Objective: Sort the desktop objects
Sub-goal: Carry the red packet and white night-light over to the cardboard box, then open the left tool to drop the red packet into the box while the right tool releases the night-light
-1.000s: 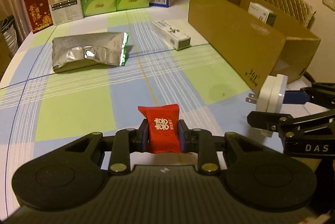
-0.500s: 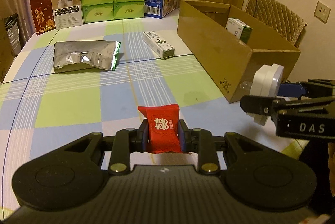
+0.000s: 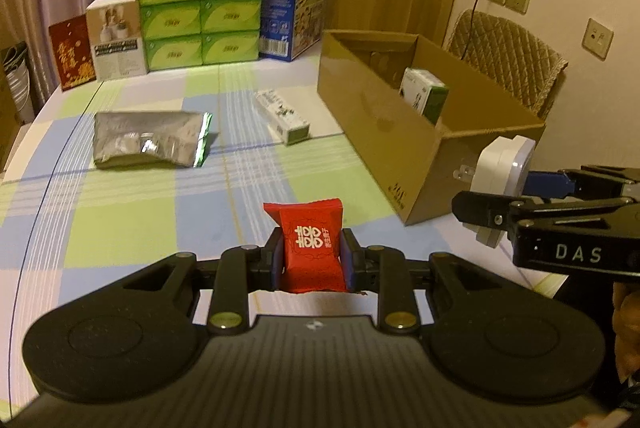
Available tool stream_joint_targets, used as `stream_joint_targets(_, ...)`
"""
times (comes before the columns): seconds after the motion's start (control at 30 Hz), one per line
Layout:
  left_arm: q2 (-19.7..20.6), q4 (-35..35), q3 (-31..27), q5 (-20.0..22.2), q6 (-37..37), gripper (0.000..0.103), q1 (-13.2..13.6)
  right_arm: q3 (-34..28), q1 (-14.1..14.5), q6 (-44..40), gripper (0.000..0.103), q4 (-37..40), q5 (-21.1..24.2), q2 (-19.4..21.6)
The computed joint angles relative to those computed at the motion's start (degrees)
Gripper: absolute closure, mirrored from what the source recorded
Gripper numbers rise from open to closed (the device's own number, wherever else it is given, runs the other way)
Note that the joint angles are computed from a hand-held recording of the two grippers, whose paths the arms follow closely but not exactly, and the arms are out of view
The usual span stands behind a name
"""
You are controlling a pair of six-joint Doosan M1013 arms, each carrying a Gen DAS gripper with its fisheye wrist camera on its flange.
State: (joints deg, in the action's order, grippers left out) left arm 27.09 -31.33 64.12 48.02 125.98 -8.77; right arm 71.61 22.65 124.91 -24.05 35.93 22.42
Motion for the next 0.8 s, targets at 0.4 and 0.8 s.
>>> stream_joint_targets(0.4, 2.6, -3.4, -6.1, 2.8, 2.0, 0.080, -2.1, -0.9, -2.1, 4.9, 0.040, -6.2, 1.4, -0.8)
stream_joint_targets(0.8, 9.4, -2.9, -18.7, 7.5, 1.1, 0.080, -5.2, -3.2, -5.7, 4.6, 0.040, -7.1, 1.3, 0.2)
